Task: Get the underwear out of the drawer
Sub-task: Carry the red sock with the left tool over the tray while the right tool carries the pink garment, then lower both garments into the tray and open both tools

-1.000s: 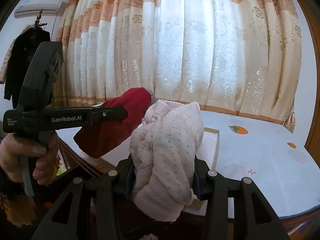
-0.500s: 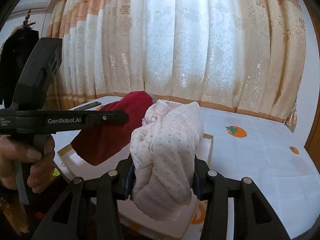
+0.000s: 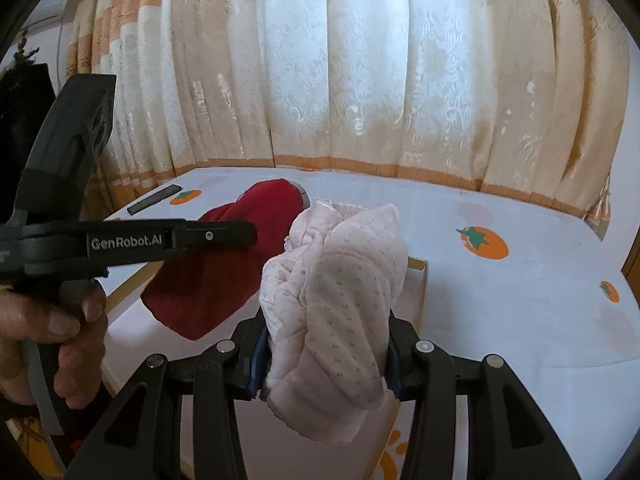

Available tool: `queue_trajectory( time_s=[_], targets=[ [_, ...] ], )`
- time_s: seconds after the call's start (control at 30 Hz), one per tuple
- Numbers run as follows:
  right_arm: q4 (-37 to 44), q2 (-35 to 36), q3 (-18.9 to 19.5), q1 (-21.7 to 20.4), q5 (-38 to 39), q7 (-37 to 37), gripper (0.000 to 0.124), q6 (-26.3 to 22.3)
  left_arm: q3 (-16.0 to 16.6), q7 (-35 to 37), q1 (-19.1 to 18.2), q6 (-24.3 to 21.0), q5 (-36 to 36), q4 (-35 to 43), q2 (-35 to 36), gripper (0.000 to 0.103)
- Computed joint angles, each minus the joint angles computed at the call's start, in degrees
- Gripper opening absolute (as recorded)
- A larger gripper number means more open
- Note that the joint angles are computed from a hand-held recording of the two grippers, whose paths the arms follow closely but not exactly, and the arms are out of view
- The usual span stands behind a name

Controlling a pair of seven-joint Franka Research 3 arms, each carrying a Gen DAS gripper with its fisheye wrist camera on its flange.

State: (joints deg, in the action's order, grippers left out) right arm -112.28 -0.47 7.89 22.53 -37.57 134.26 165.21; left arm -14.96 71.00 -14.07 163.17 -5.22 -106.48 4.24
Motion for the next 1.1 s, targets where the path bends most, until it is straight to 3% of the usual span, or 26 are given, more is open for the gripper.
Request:
queue_trajectory(
  time_s=[0.43,0.83,1.1],
  targets=[
    [7.4,6.1,-2.1,2.2,12.3,-12.5,0.049,-6.3,-0.7,-3.5,0.6,-4.2,2.8,7.4,6.9,0.016],
    [12.1,8.9,-3.6,4.5,15.5,-19.3,0.049,-15.2,-1.0,-3.9,0.4,-6.5,3.3,7.8,7.0,0.016],
    [11.2,8.4,-3.1,4.5,18.3,-22.8,0.049,-17.3,-1.1,-2.8,-0.1,-7.5,2.4,6.0,5.6,0.016]
  ],
)
